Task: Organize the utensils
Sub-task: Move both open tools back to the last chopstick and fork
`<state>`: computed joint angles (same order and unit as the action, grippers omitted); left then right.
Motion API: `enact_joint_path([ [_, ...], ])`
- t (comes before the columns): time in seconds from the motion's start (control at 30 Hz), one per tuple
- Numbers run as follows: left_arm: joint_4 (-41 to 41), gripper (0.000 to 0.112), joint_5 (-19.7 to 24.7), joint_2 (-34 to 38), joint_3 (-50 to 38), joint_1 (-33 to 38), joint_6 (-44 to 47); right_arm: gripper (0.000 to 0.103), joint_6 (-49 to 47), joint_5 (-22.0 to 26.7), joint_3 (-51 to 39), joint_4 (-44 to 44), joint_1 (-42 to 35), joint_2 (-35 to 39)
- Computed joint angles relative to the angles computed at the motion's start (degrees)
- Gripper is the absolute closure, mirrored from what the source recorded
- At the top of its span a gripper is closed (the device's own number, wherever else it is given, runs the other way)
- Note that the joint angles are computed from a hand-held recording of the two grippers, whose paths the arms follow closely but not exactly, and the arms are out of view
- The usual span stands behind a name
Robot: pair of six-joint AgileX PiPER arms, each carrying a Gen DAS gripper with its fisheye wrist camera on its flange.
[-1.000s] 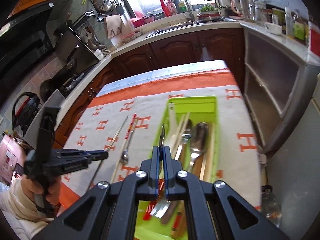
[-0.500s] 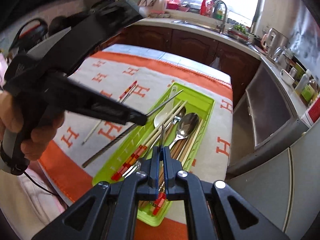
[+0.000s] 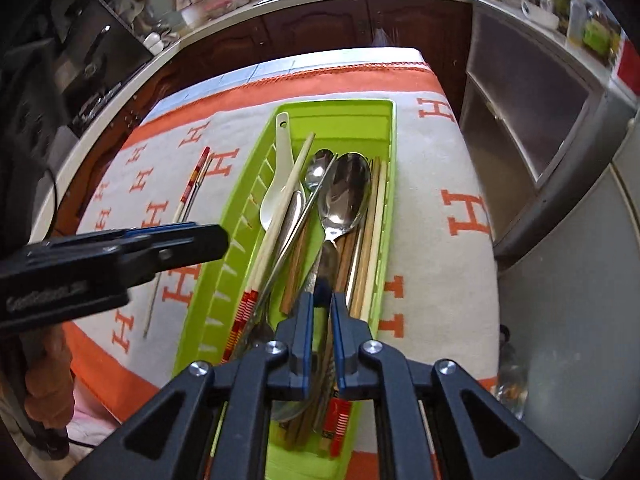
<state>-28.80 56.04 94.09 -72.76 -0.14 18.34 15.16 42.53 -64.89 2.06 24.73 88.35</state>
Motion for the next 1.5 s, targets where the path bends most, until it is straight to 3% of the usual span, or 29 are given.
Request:
enact_joint_path([
  [0.17,3.10,0.070,-0.49,-2.29,1.04,3.54,0.43,0.093,-2.24,-2.55,-0.07,6.76,-1.72,1.05],
  [0.63,8.68,0.070,-1.09,-2.62,2.56,15.03,1.94,0.089,4.12,-3.03,-3.33,1.83,3.22,0.87],
  [0.97,9.75,0.070,-2.64,-2.98,3.06,18.61,2.78,0.090,5.56,-1.55,-9.18,0.55,8.58,4.00],
  [1.27,9.21,0.070,-3.89,-1.88,3.59,21.79,4.93,0.089,2.74,3.60,-21.63,4.70,11.33,15.22],
  [1.5,7.78,0.070,-3.65,0.69,2.69,24.80,6.87,0.089,2.95,11.16,-35.03,5.47,11.64,27.30],
])
